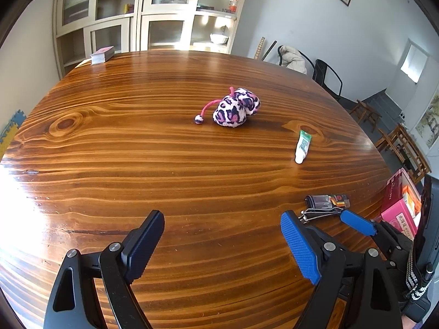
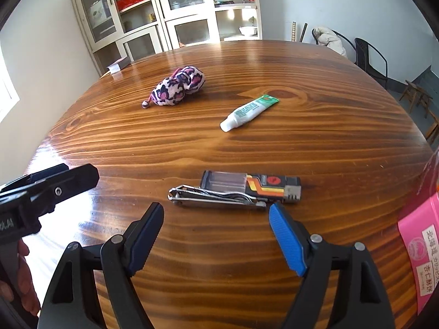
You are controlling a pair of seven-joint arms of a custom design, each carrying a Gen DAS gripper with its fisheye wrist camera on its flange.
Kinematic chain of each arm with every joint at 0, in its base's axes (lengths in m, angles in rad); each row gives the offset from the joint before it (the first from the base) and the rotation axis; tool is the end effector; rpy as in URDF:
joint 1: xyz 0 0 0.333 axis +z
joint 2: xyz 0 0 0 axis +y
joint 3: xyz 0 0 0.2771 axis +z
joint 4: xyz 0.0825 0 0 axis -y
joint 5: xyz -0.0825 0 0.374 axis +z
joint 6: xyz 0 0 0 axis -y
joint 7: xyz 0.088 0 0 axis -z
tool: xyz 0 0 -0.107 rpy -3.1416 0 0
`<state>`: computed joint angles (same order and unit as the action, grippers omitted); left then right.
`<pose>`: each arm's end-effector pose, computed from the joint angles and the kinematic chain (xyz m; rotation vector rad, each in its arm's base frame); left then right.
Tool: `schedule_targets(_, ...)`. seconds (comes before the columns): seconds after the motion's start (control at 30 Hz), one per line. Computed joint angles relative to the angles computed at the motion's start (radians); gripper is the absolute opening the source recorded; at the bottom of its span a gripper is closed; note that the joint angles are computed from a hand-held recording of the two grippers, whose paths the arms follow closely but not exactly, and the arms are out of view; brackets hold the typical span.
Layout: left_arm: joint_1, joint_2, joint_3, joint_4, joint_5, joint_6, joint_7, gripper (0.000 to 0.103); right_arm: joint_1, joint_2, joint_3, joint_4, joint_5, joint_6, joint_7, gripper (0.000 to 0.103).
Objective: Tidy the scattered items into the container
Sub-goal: 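Move both grippers back over the remaining table items, then grasp the silver nail clipper with the right gripper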
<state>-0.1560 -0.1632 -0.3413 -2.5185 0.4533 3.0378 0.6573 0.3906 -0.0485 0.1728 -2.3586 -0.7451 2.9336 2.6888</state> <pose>0.4148 -0.2635 0.3746 -1.8827 1.9478 -0.8787 0.4192 0.3164 0.3740 -1.8853 1.6501 -0.4484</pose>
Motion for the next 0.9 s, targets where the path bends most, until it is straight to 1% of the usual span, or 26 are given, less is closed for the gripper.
schedule_targets(0.1,-0.011,0.005,0.008,0.0,-0.016,0.001,0.014,0.089,0.009,0.022,0.001,0.03,0.008,-0.024,-0.026,0.086)
schedule_targets(0.2,-0.024,0.012,0.018,0.0,-0.045,0.001,0.037,0.089,0.025,0.043,-0.002,0.065,-0.004,-0.074,-0.027,0.086)
schedule_targets(0.33,-0.024,0.015,0.017,0.001,-0.051,-0.002,0.038,0.089,0.044,0.06,-0.012,0.093,-0.013,-0.123,-0.041,0.086)
schedule_targets(0.43,-0.017,0.015,0.011,0.001,-0.039,-0.001,0.024,0.089,0.053,0.061,-0.019,0.096,-0.019,-0.139,-0.049,0.084)
schedule_targets(0.47,-0.016,0.017,0.01,0.002,-0.036,-0.001,0.021,0.089,0.054,0.058,-0.021,0.095,-0.026,-0.139,-0.044,0.08)
schedule_targets(0.7,-0.02,0.027,0.008,0.012,-0.015,-0.008,0.014,0.089,0.046,0.029,-0.024,0.06,-0.032,-0.128,-0.03,0.08)
schedule_targets(0.9,-0.03,0.054,0.008,0.031,0.022,-0.012,0.002,0.089,0.011,-0.055,-0.008,-0.034,-0.041,-0.112,0.015,0.08)
